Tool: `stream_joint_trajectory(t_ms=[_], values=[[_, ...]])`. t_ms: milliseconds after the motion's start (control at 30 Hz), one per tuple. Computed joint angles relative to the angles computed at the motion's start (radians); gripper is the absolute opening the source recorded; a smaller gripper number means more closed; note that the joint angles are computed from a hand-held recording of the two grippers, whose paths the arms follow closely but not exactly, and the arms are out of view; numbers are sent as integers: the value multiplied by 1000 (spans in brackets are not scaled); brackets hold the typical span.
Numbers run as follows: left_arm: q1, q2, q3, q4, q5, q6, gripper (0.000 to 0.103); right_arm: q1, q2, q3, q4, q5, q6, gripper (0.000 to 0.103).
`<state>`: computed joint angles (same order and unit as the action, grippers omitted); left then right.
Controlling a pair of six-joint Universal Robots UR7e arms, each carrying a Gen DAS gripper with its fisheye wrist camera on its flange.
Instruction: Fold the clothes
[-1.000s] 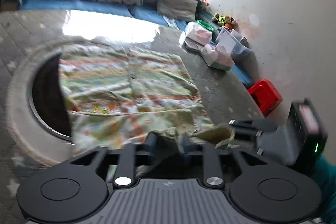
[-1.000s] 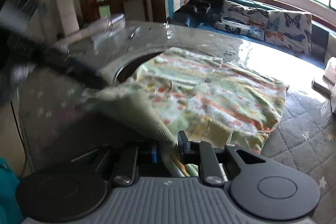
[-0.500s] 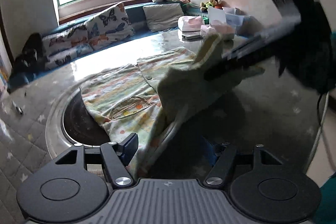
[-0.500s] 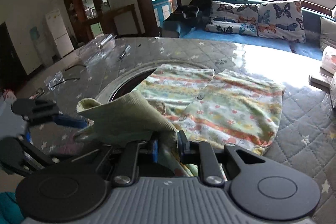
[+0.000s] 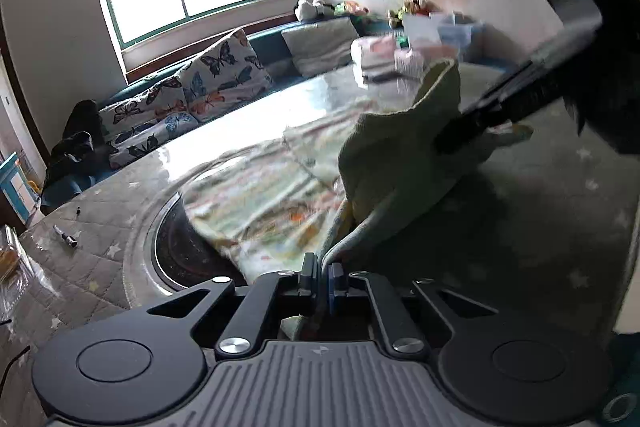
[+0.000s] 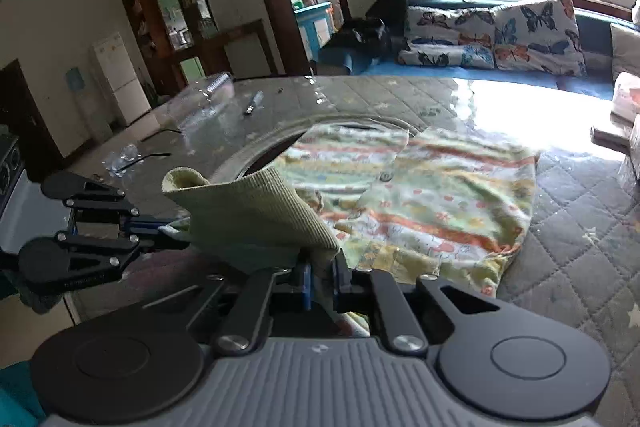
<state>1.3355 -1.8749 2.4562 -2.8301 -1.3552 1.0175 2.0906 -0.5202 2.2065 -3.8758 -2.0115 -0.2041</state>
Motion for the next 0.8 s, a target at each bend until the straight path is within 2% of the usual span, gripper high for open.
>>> stream_joint_trajectory(t_ms=[67,267,367,433,567,800], values=[[-17,-60,2,62,-6,-16,5,22,-15,27,-11,7,8,8],[-69,-287,-32,373,-22,-81,5,105,-73,107,0,37,59,8],[-99,-331,-36,433,7,-101,5,128,-88,119,21,46,77,7],[-93,-305,-42,417,17,-112,5,122,-90,105,42,49,70,7],[-69,-191,-78,327,13,-142,5,79,-104,47,92,63,48,7],[-38,90,-194,148,16,-152,5,8,-104,-127,275,19,-12,7]])
